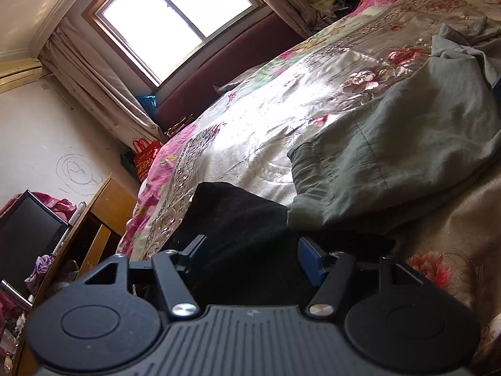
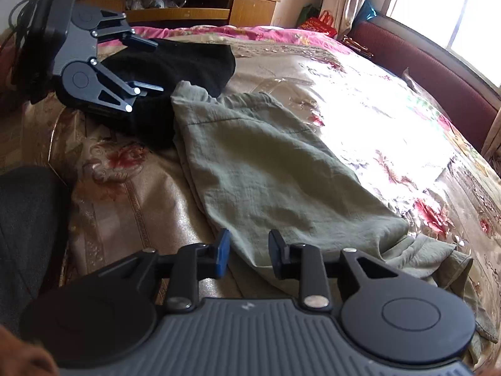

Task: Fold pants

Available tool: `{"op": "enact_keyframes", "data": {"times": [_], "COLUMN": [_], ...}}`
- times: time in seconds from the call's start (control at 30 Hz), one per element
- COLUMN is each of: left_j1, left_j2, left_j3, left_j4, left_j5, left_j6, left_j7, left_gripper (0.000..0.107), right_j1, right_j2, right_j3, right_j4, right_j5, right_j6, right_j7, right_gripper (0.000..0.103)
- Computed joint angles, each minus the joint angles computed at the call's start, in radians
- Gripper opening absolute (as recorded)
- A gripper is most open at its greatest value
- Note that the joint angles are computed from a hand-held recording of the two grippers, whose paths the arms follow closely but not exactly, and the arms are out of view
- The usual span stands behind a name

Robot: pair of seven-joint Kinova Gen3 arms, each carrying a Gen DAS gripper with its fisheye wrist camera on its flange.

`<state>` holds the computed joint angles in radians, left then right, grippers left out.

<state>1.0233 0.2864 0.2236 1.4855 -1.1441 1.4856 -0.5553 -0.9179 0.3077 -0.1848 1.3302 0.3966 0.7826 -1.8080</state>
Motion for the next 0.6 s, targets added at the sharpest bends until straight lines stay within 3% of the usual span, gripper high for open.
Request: {"op": "enact_keyframes", "data": {"times": [0.13,0.2,0.27,0.37,0.5,0.6], "left_j1": [0.005,0.017,-0.017,-0.089,0.019,0.046], "left_j2": [0.023,0.072,0.109,0.138,0.161,0.165], "left_j3": [-0.009,-0.050,-0.050,0.005,-0.095,-0.114], "left_j4": [-0.025,-0.069,-0.110,-0.133,-0.135,-0.169], "left_j5": [-0.058,-0.069,-0.023,0.083,0.083,0.074], "left_j6": [-0.073,-0.107,-0.142,-0.170,-0.142,-0.134], "left_j7": [0.081,0.079,0.052,0.011,-0.046,-0.067], "left_gripper": [0.079,0.081,0.081,0.081,0.081,0.081], "right_j1": [-0.018,-0.077,-0.102,-0.016,0.070,0.095], "right_j2": [0.024,0.063,0.107,0.121,0.036,-0.016], "right_j3": [0.033,0.094,0.144,0.104,0.066,0.087], "right_j4": [-0.014,-0.057,-0.104,-0.136,-0.046,0.000], "right_j5": [0.076,0.132,0.135,0.051,-0.005,0.028], "right_j6": [-0.009,0.051,0.133,0.218,0.146,0.096], "right_j7": [-0.141,-0.205,-0.222,-0.245,-0.295,-0.379], "right_gripper": [0.028,0.028,0.029,0.027,0.027,0.029]}}
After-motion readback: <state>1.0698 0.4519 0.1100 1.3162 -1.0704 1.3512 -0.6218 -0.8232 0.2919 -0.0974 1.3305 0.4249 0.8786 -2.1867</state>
